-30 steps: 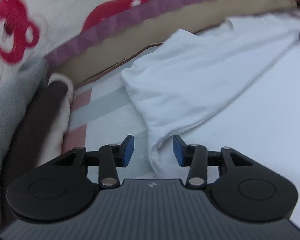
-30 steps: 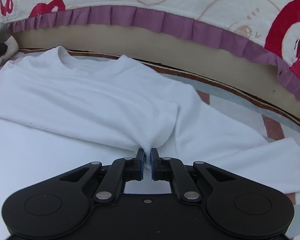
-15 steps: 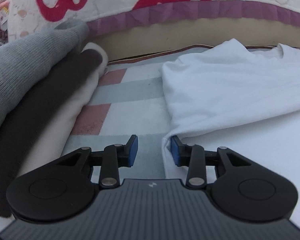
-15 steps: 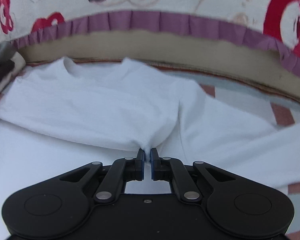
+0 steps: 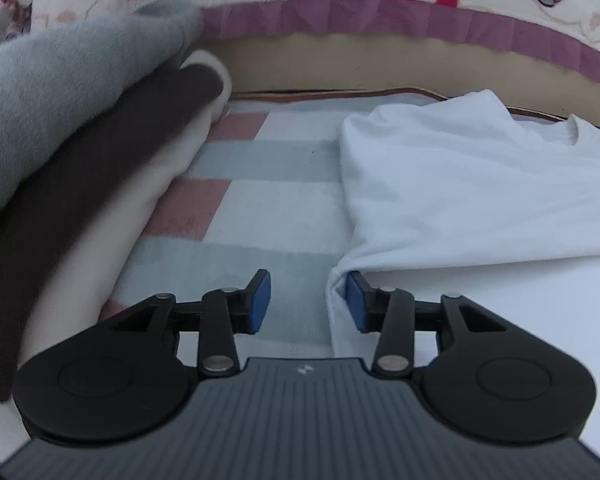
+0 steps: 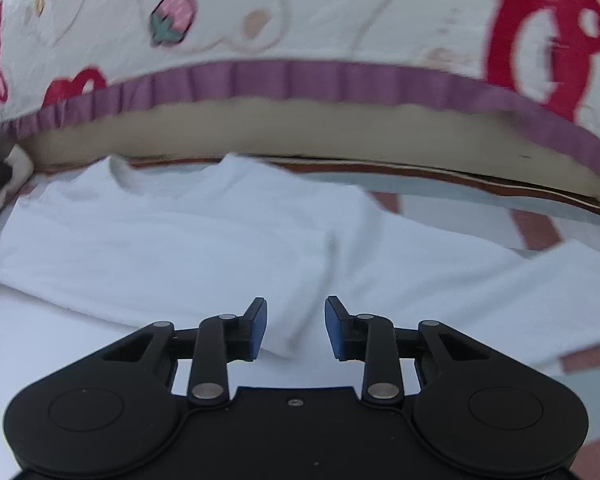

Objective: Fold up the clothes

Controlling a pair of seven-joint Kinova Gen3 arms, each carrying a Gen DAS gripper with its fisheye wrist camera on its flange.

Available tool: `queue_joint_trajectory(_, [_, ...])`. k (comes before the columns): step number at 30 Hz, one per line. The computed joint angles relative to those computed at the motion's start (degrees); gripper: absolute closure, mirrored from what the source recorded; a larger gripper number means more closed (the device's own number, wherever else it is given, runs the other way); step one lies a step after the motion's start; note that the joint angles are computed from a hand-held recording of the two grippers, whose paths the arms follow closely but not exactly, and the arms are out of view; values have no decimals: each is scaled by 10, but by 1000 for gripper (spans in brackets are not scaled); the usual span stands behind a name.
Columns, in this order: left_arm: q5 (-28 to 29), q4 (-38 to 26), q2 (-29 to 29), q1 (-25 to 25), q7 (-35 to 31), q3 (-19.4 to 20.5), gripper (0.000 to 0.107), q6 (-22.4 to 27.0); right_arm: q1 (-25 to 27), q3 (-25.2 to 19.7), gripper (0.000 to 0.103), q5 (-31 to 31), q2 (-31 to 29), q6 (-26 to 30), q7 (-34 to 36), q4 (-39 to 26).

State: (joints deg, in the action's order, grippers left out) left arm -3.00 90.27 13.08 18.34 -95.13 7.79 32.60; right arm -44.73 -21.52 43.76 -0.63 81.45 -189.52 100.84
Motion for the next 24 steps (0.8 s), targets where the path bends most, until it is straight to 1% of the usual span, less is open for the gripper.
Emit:
queue_joint_trajectory(1, [6,-2,-2,9,-1,-11,66,6,-5,14,68,-11,13,3,19,-11])
queue_joint_trajectory(2, [19,-4,-5,24,-11,-31,66,12,-21,31,69,-18,25,16,28,-19])
queue_joint_trajectory(3, [32,-6,-9,30,-29,-40,67,19,-44,51,62,-23,39,38,30,-30])
queue_joint_trajectory(4, [37,-5,-16,30,-53,-38,66,25,-56,63,58,-30,47,62,25,-41])
queue_joint_trajectory(5, [35,-3,-22,20,-76,-26,66,30,-58,65,59,-34,51,85,15,-51])
queue_joint_trajectory(6, [23,5,-31,22,-99,-23,66,27,-55,56,59,-35,49,108,-2,-56])
queue_joint_trajectory(7, [14,12,-39,32,-123,-29,66,24,-45,36,59,-32,45,131,-25,-56])
queue_joint_trajectory(8, [14,18,-49,32,-146,-26,66,22,-29,10,59,-28,42,155,-48,-56])
queue_joint_trajectory(9, [24,17,-55,20,-167,-15,66,28,-12,-17,59,-26,37,174,-72,-54])
queue_joint_trajectory(11, [66,9,-64,-27,-195,32,65,45,40,-65,57,-41,-5,185,-118,-30])
queue_joint_trajectory(13, [112,-3,-64,-70,-207,85,60,55,93,-91,57,-71,-58,179,-165,4])
queue_joint_trajectory(14, [136,-8,-62,-86,-217,108,59,58,120,-98,57,-88,-84,180,-188,20])
queue_joint_trajectory(15, [159,-15,-55,-92,-224,124,59,59,146,-103,56,-105,-111,181,-211,36])
queue_joint_trajectory(16, [182,-20,-48,-87,-230,129,59,59,164,-99,55,-119,-137,180,-235,53])
queue_joint_trajectory(17, [200,-28,-40,-71,-231,125,59,60,170,-88,55,-131,-164,177,-258,72])
queue_joint_trajectory(19, [230,-47,-19,-18,-231,103,59,63,156,-51,54,-142,-217,174,-305,111])
queue_joint_trajectory(20, [244,-52,-11,8,-236,90,59,59,151,-40,54,-141,-243,172,-328,131])
queue_joint_trajectory(22, [249,-53,3,40,-237,92,59,44,123,-24,54,-137,-273,179,-365,159])
queue_joint_trajectory(23, [246,-57,12,53,-232,95,59,43,110,-15,53,-134,-279,183,-371,168])
queue_joint_trajectory(24, [241,-61,20,65,-224,97,59,44,108,-10,53,-133,-285,184,-371,177])
